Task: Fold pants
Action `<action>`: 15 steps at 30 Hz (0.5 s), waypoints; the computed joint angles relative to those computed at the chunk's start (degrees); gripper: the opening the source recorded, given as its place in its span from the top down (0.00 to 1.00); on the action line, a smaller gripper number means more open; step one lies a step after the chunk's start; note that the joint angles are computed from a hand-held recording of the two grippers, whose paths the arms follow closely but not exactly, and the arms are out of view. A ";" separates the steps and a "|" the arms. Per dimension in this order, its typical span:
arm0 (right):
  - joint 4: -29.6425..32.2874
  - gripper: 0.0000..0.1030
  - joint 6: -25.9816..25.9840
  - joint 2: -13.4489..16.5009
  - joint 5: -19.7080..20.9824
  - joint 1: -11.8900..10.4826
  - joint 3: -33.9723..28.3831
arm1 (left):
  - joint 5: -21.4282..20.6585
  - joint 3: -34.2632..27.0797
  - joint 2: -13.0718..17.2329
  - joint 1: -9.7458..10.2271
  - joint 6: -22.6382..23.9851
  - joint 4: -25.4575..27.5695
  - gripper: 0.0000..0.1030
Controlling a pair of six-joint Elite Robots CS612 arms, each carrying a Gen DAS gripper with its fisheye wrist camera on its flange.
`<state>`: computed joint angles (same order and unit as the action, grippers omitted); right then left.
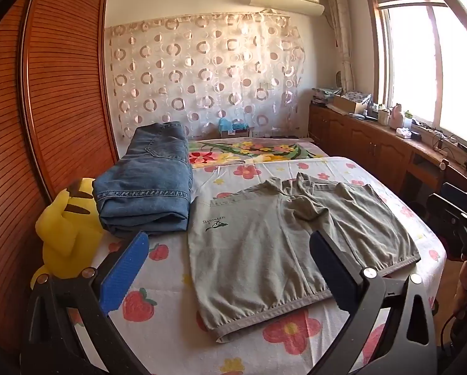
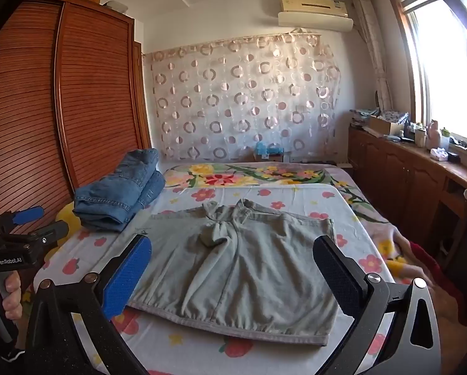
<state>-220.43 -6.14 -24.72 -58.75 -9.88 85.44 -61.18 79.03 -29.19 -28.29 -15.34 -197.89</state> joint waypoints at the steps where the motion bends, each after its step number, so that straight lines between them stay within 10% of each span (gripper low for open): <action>1: -0.01 0.00 0.10 0.00 0.02 -0.01 0.00 | -0.09 -0.01 0.03 0.01 0.02 -0.19 0.00; 15: -0.51 0.00 -0.11 -0.18 0.13 -0.17 0.36 | -0.24 0.12 -0.14 0.02 -0.36 0.33 0.00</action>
<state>-220.94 -6.25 -24.90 -58.62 -10.05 85.80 -61.42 79.15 -29.33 -28.27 -15.70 -197.56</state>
